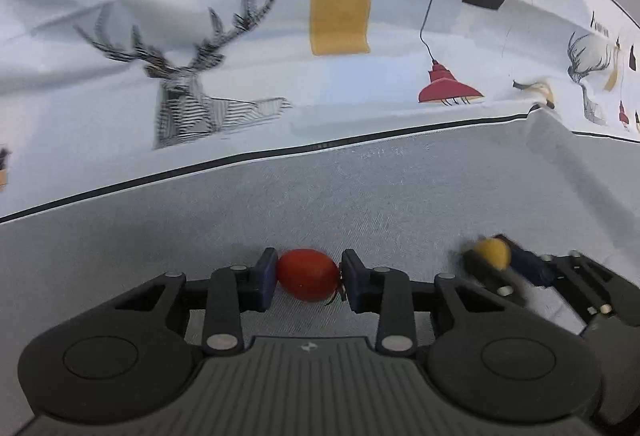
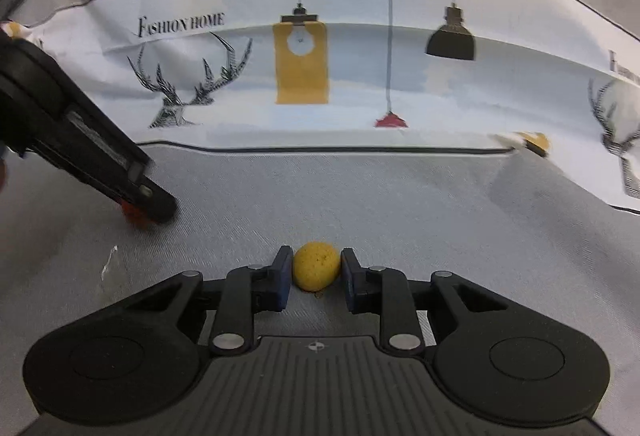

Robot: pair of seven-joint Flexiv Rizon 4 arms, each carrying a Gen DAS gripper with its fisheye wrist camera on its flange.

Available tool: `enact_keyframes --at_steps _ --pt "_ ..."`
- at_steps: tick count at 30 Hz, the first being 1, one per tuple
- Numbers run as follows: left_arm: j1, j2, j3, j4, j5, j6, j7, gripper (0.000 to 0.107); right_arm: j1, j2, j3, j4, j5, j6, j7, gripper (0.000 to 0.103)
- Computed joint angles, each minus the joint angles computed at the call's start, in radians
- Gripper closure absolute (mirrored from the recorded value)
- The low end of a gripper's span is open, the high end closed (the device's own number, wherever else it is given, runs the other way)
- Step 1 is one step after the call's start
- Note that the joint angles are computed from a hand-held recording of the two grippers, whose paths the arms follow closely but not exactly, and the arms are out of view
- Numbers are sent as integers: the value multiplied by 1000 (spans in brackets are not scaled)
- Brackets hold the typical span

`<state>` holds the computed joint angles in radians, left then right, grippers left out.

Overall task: Organize fruits
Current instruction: 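Grasp the loose red cherry tomato with the left tool while the right tool grasps the small yellow fruit, then carry the red tomato and the yellow fruit over the blue plate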

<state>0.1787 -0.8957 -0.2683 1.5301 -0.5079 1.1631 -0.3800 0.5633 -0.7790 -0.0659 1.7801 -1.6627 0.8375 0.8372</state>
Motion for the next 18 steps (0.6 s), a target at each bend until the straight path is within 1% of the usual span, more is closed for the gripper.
enact_keyframes --at_steps 2,3,5,6,9,11,14,16,18 --pt "46 62 -25 67 -26 -6 20 69 15 57 17 54 17 -42 37 76" --pt "75 102 -41 108 -46 -13 40 69 31 95 32 86 38 -81 44 76" --pt "124 178 -69 196 -97 12 102 69 59 161 63 139 65 -151 63 76" --pt "139 220 -66 239 -118 24 124 69 76 200 83 169 74 -188 78 76" --pt "187 337 -52 343 -195 4 197 69 124 284 146 222 113 -288 108 76" --pt "226 420 -32 400 -253 -55 245 69 170 324 188 234 164 -368 102 76" --pt "268 532 18 470 -320 -152 310 69 246 366 241 229 229 -489 97 76" --pt "288 605 60 520 -363 -193 361 69 297 372 265 202 263 -558 93 76" --pt "304 659 114 548 -370 -262 385 69 352 363 281 158 297 -627 83 76"
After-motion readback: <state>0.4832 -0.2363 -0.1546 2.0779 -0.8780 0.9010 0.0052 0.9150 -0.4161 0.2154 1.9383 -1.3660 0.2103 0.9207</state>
